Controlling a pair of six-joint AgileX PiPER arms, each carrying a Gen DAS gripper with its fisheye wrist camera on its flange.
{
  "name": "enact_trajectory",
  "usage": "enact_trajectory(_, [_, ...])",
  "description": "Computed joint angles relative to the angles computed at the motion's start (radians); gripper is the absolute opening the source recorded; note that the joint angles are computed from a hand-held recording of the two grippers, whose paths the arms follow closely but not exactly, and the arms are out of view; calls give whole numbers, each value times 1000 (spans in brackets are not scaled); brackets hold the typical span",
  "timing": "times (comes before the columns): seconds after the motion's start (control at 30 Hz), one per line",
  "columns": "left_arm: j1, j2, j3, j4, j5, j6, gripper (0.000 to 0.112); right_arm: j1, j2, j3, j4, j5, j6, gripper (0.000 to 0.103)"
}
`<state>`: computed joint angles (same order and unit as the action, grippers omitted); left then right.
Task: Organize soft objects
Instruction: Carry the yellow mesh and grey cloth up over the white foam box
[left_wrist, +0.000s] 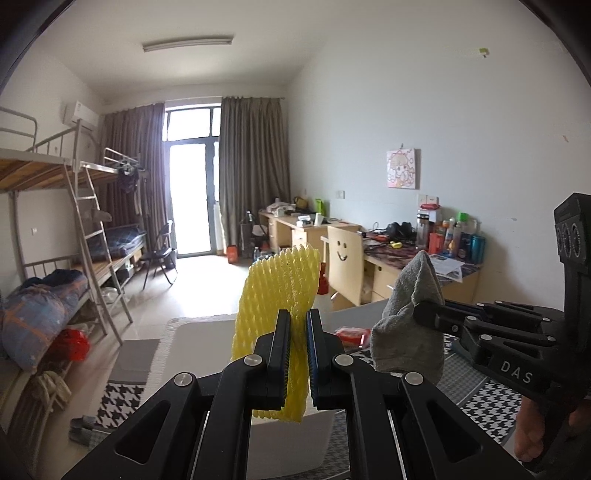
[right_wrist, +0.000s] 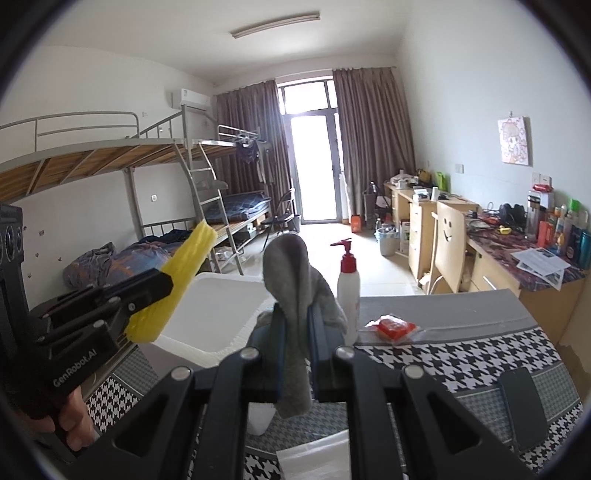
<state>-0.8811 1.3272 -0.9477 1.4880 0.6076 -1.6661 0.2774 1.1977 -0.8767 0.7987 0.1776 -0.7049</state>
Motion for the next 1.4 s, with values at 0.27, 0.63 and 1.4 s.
enact_trajectory(0.27, [31, 8, 4, -8, 15, -13, 9, 29, 47, -41, 30, 15, -27, 14])
enact_trajectory(0.63, [78, 43, -16, -51, 16, 23, 9, 61, 81, -81, 4, 23, -5, 14])
enact_trajectory(1.4, [226, 94, -67, -280, -140, 235, 9, 113, 137, -132, -399, 0, 393, 14])
